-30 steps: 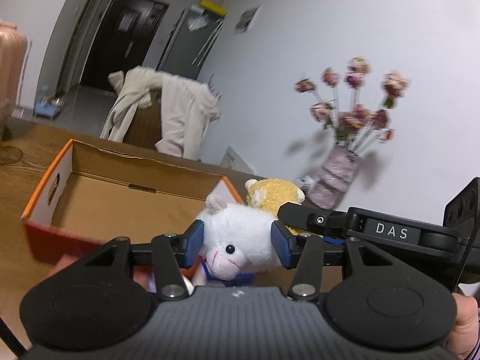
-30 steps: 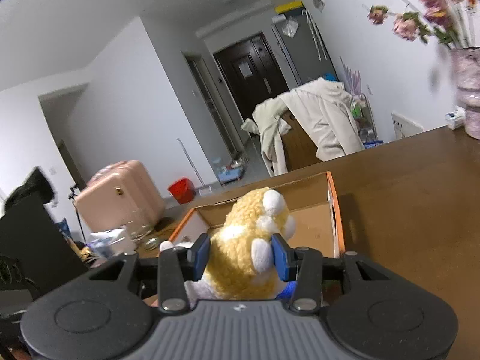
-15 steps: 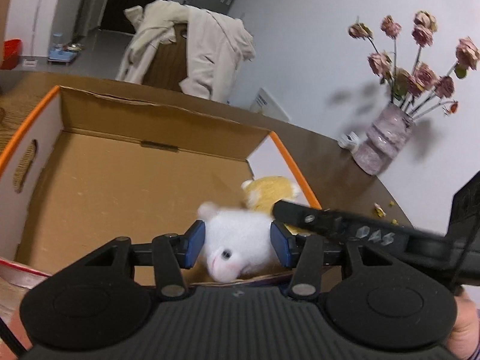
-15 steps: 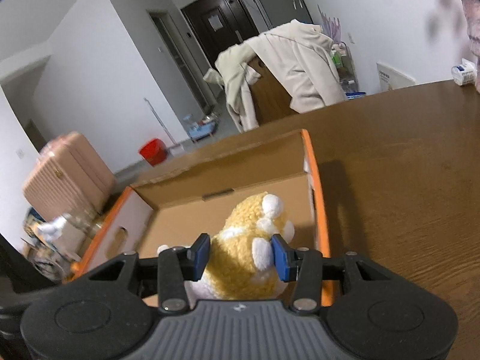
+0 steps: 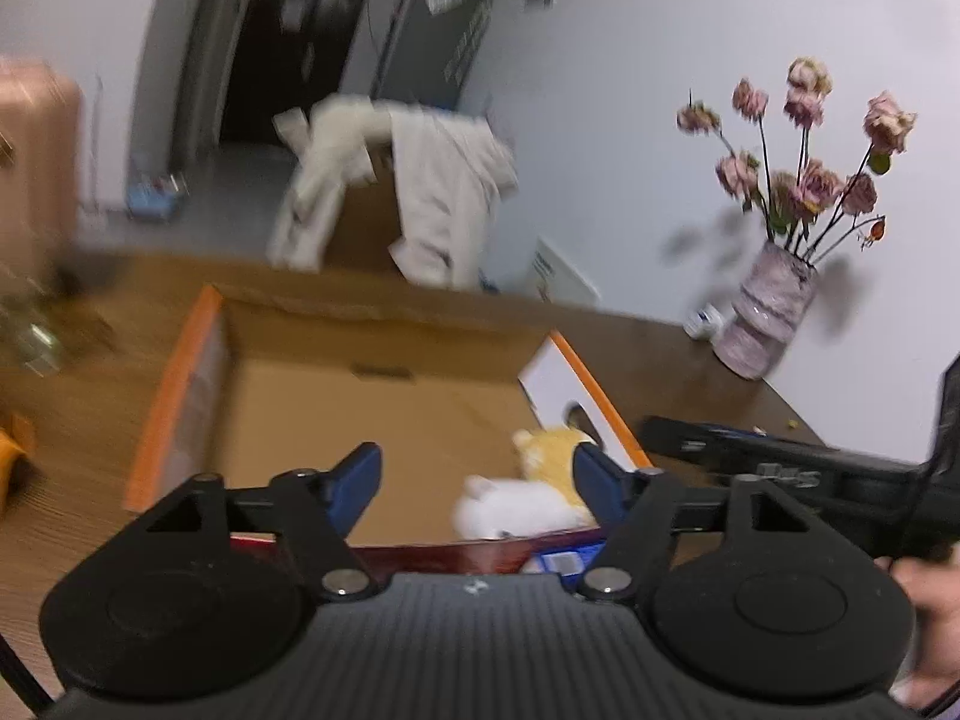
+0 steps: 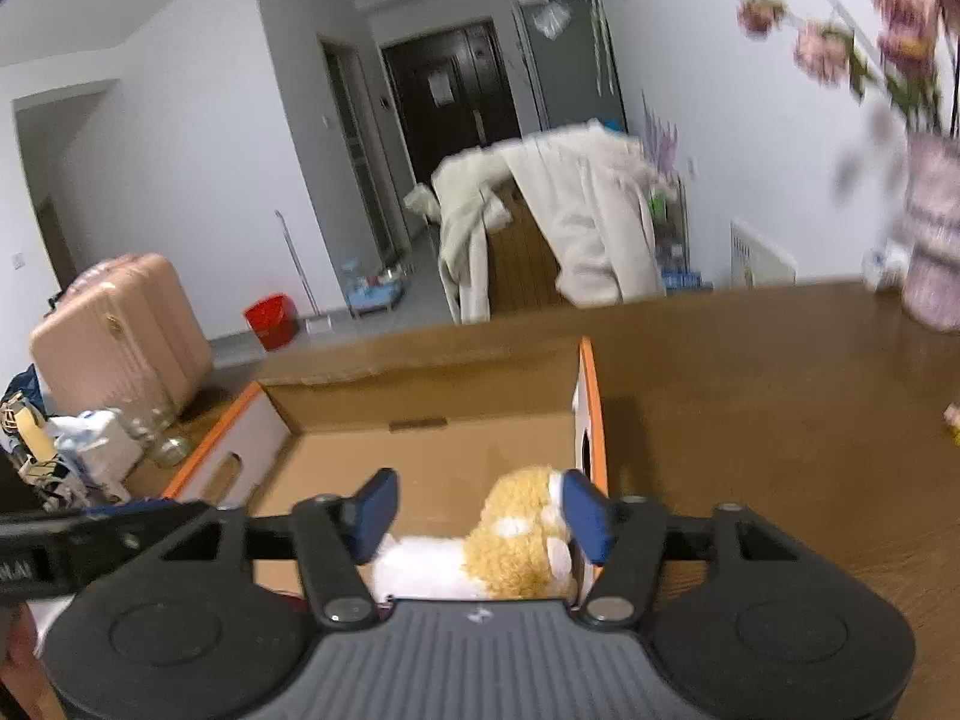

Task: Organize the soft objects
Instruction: 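Carry the plush lamb into the cardboard box and open both grippers, then grasp the pink sponge block with the left and right grippers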

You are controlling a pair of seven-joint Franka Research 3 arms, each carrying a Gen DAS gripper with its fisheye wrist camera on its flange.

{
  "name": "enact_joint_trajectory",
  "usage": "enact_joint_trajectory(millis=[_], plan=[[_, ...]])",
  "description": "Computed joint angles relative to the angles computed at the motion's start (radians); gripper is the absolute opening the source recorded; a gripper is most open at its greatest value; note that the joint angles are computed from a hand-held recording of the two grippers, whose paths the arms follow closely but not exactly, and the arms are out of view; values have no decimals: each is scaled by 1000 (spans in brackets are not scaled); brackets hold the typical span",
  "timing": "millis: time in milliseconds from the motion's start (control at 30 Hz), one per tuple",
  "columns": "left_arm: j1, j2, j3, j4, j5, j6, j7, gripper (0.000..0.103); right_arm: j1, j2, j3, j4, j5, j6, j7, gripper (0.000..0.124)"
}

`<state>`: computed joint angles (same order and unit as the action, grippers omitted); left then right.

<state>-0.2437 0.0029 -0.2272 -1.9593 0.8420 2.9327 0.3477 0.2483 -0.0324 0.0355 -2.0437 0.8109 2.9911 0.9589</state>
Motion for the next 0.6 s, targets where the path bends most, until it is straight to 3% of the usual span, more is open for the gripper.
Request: enact_joint_trajectory(millis=[67, 267, 367, 467, 600], plan=[[8, -87, -5, -59, 80, -38, -50, 77, 15, -65, -1, -53, 36, 32, -64, 79], [79, -324, -93, -233, 205, -116, -148, 85, 126, -259, -55, -228, 80, 133, -167, 86], [104, -446, -130, -332, 208, -98, -178, 87, 244, -367, -116, -338, 109, 209, -213, 90], [133, -572, -182, -433, 214, -81, -208, 89, 248, -470, -73, -455, 82, 255, -179, 91], [141, -725, -228, -561, 184, -39, -232, 94, 329, -584, -58, -607, 62, 387, -146, 95]])
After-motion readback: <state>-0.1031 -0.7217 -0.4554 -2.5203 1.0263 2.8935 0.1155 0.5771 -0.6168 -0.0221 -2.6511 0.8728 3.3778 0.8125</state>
